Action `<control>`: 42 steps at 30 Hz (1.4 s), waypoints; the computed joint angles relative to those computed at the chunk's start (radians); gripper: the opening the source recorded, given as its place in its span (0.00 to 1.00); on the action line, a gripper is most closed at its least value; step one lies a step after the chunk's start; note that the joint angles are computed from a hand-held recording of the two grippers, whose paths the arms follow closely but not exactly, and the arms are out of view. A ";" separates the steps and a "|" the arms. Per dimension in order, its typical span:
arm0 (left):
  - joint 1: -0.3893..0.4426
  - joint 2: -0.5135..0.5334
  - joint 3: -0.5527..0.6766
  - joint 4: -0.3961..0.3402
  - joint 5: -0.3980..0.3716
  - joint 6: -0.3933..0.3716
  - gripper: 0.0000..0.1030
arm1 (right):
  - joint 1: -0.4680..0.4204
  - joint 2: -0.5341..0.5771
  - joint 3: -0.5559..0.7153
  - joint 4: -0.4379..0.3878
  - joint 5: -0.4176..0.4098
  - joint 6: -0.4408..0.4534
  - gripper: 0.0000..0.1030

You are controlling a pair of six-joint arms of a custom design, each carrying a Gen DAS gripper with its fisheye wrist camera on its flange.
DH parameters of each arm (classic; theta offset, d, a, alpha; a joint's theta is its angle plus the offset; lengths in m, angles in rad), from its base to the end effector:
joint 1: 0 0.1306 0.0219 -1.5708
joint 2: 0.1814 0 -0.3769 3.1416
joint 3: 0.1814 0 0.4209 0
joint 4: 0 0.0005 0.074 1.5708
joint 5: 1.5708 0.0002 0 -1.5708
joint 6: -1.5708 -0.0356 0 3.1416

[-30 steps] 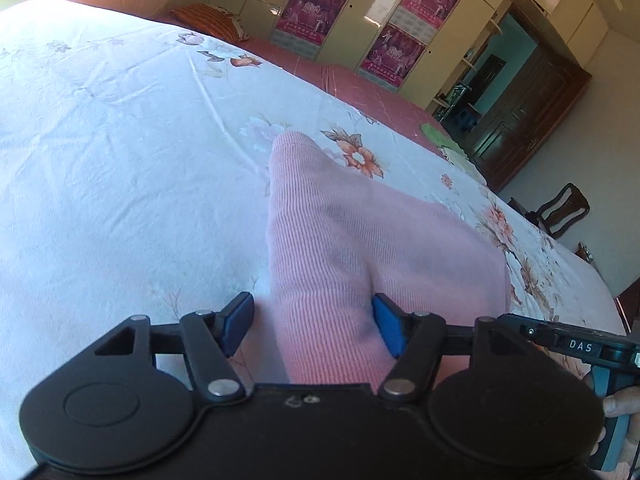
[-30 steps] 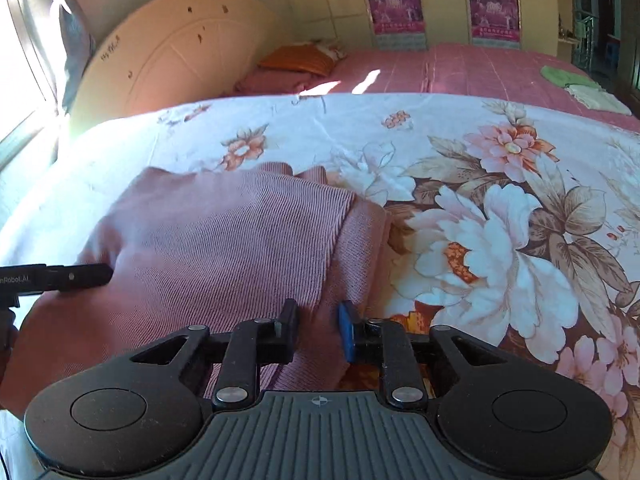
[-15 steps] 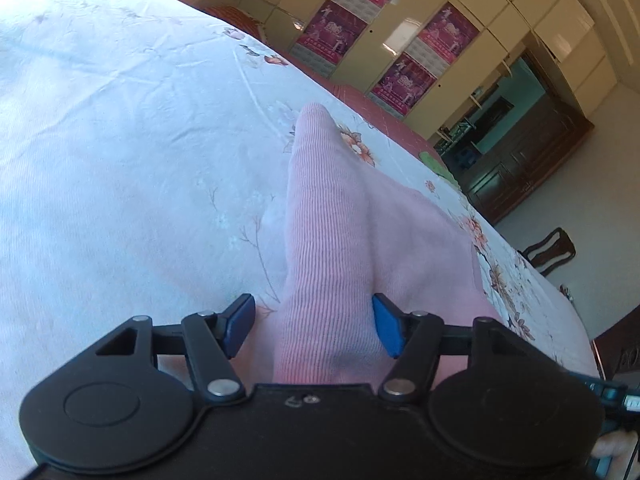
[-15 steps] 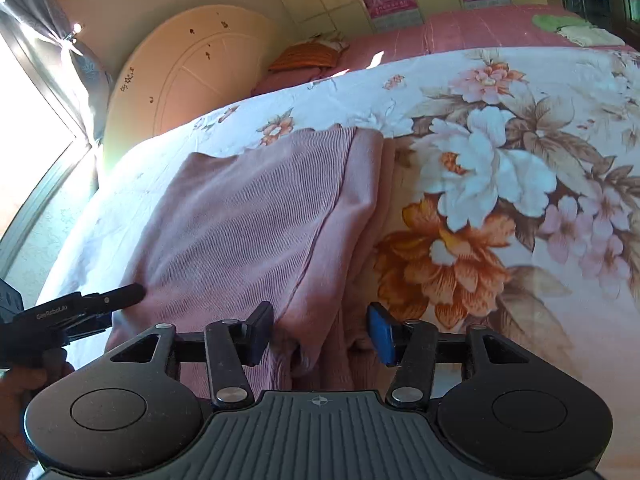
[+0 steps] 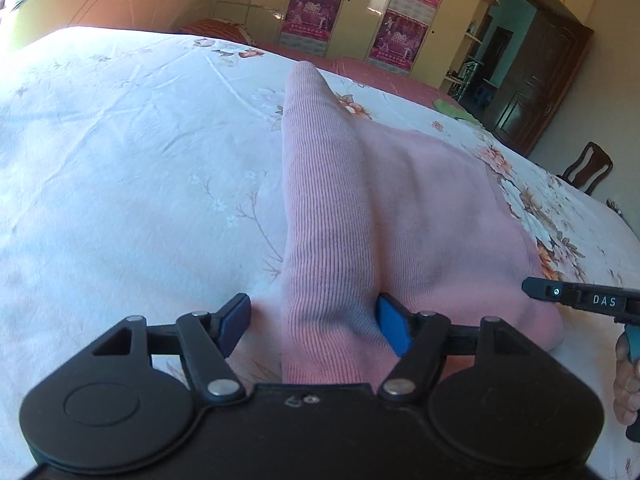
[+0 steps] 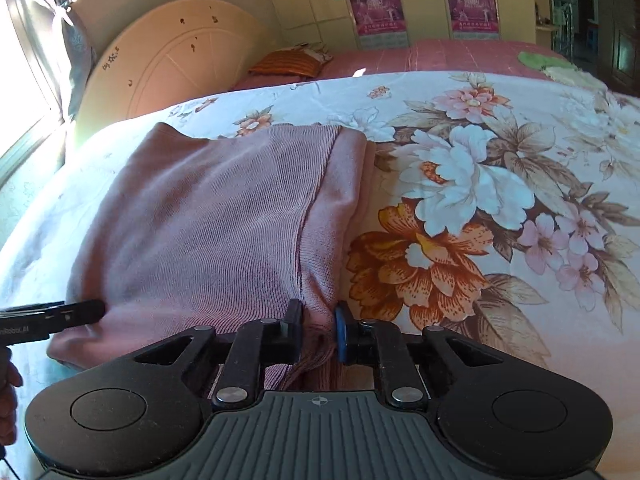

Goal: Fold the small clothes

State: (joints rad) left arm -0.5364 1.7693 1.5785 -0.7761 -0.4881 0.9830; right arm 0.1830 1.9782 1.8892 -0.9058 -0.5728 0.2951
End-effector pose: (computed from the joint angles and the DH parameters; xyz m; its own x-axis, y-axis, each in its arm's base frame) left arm 0.5538 -0.3104 0.3139 -0.5775 -0.5117 -0.6361 -0.4654 0.8465 -0.2585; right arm 0.6917 0.1471 0.3194 -0.6601 -0.3707 -0.6533 -0.6639 0.6949 0.2765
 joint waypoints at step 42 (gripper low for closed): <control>-0.395 0.149 0.371 -0.627 -0.379 0.412 0.89 | -0.214 -0.483 -0.483 -0.064 -0.098 0.089 1.00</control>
State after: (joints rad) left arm -0.9312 1.9180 1.9499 -1.4032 -0.8667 1.3950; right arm -0.0308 1.4952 1.4062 -0.9700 -0.6707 0.3845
